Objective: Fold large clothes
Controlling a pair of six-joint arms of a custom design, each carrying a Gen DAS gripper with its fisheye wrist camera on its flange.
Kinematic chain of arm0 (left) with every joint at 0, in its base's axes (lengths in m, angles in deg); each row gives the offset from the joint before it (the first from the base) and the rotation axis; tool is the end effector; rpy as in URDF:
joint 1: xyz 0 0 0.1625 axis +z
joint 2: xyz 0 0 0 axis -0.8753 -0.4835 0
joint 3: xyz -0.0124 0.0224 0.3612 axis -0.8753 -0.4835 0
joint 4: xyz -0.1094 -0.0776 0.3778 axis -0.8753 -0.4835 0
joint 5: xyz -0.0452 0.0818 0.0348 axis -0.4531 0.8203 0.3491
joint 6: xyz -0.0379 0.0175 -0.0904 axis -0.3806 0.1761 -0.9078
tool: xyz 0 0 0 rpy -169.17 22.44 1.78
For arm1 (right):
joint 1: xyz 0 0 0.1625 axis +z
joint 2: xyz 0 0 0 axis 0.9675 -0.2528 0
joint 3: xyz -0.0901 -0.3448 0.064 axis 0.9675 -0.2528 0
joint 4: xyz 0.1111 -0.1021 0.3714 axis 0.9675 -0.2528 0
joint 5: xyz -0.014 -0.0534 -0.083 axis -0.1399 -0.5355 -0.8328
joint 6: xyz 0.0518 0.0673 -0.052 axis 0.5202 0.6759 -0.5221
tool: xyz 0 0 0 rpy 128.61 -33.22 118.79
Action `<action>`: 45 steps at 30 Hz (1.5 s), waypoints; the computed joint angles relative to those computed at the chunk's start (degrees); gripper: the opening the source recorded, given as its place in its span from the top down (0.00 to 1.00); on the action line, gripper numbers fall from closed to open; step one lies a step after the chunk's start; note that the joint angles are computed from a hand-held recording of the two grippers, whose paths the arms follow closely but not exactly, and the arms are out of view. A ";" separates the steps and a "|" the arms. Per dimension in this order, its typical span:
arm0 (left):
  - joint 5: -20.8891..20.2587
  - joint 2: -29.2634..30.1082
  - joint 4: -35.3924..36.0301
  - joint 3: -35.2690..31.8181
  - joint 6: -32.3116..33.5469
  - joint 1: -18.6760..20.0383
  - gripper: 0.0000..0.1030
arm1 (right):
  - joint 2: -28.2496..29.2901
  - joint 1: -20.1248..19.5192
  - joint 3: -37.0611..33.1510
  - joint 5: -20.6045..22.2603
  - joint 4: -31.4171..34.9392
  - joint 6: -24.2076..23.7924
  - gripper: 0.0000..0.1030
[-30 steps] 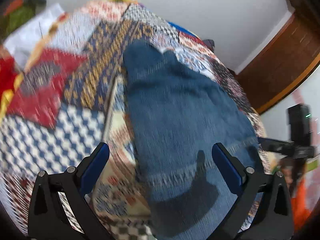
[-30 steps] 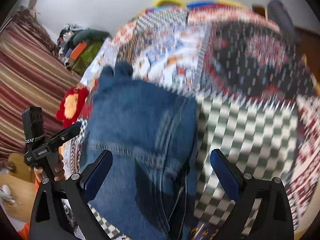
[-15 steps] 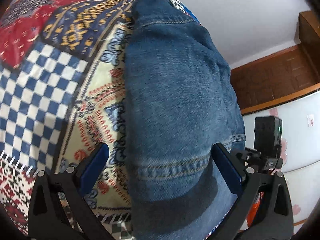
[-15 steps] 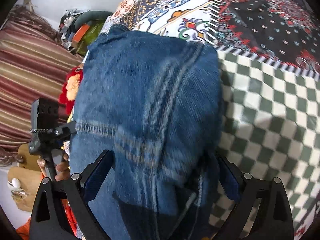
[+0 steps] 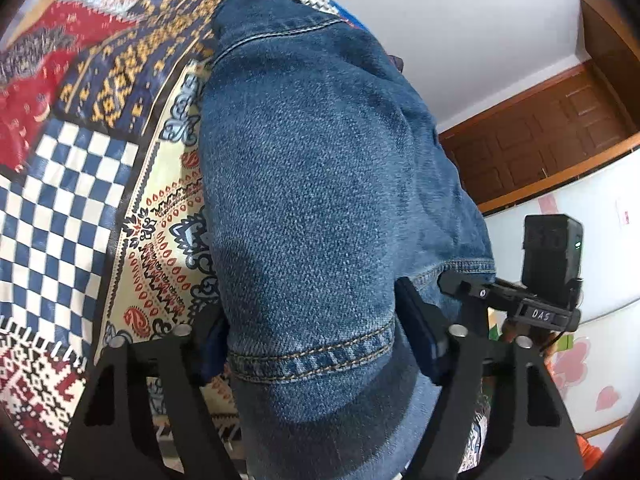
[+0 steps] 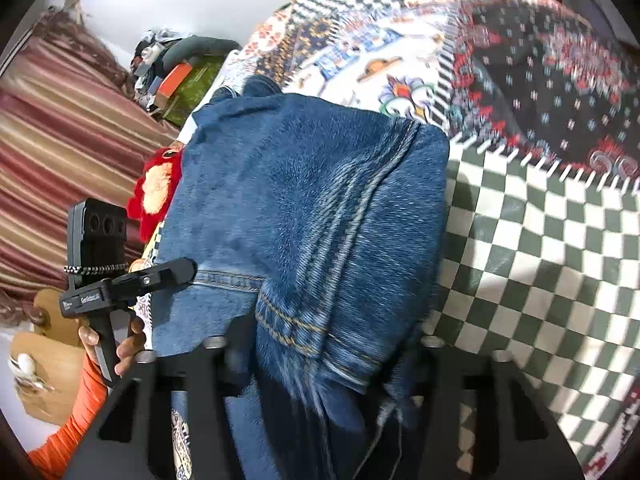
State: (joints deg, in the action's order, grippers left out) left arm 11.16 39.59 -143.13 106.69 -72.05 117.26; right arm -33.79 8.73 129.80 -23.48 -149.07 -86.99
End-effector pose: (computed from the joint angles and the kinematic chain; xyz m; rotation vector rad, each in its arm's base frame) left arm -0.1843 -0.5916 0.0624 -0.2575 2.8636 -0.7404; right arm 0.0517 -0.7255 0.1998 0.7684 -2.9957 -0.1222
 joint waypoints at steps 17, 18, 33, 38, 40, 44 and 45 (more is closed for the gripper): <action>12.48 -17.48 3.97 12.71 -3.69 -13.39 0.42 | -15.14 7.07 14.67 3.35 -5.53 -2.57 0.74; 13.37 -19.12 4.55 13.96 -4.55 -14.22 0.42 | -16.06 7.79 15.96 3.60 -6.15 -2.69 0.74; 19.77 -43.71 18.14 32.43 -21.53 -20.24 0.42 | -18.07 15.61 27.67 2.81 -9.14 -0.08 0.74; 17.62 -47.83 16.78 37.82 -24.08 -17.21 0.42 | -15.22 16.25 29.49 0.81 -9.91 1.36 0.74; 16.68 -48.25 15.68 39.31 -24.52 -15.78 0.42 | -13.46 16.09 29.67 -0.26 -9.94 2.23 0.74; 13.95 -47.19 10.10 42.02 -23.19 -11.51 0.41 | -10.02 15.30 29.59 -2.30 -10.09 4.04 0.74; 13.44 -46.68 8.64 42.37 -22.84 -10.50 0.41 | -9.13 15.06 29.19 -2.60 -10.07 4.41 0.74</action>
State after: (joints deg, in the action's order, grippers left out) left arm 24.60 -7.09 -134.49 149.07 -94.89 106.75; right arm -42.92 23.79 158.99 -26.08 -159.14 -82.59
